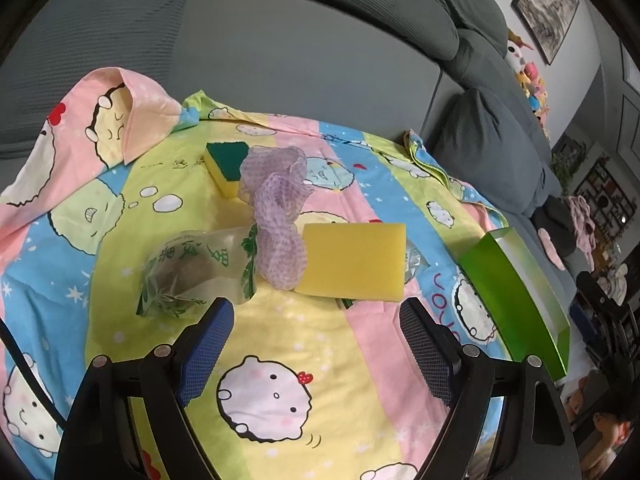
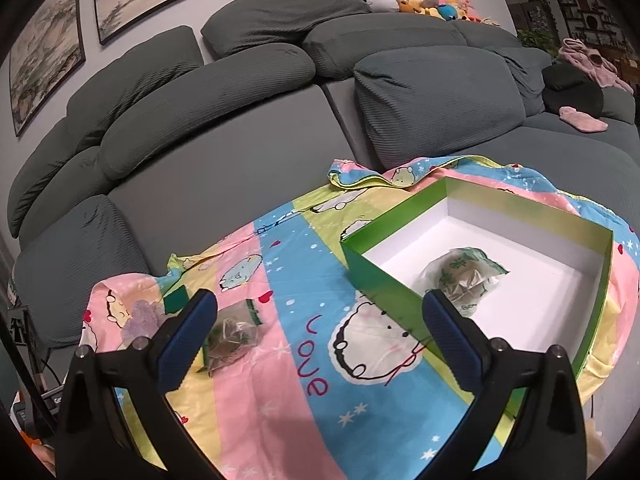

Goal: Organize objects
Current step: 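Move the right gripper back from the box toward the remaining items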

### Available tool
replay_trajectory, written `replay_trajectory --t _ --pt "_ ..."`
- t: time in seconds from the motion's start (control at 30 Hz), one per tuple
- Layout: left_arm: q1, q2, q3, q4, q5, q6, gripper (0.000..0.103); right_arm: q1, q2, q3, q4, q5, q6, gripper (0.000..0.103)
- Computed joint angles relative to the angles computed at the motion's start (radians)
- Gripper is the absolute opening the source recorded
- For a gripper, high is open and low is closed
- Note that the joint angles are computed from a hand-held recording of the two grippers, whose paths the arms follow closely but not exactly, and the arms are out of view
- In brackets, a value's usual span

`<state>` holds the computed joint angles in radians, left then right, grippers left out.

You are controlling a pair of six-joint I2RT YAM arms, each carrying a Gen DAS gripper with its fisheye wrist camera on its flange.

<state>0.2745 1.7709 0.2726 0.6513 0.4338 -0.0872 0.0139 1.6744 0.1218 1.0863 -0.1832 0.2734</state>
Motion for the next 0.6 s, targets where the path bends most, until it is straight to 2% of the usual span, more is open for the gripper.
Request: replay_trajectory --t 0.2,0.43,0.53,0.6 --pt "-0.018 0.030 0.011 0.013 -0.039 -0.002 0.085 0.012 0.070 0.015 0.055 0.026 -0.001 0.102" --pt "-0.047 0.058 0.017 0.034 -0.085 0.001 0.085 0.029 0.085 0.056 0.057 0.132 -0.076 0.102" --pt "-0.044 0.069 0.024 0.031 -0.091 -0.003 0.085 0.038 0.075 0.072 0.081 0.181 -0.139 0.102" --pt "-0.040 0.073 0.030 0.024 -0.094 0.001 0.085 0.057 0.071 0.102 0.074 0.260 -0.205 0.102"
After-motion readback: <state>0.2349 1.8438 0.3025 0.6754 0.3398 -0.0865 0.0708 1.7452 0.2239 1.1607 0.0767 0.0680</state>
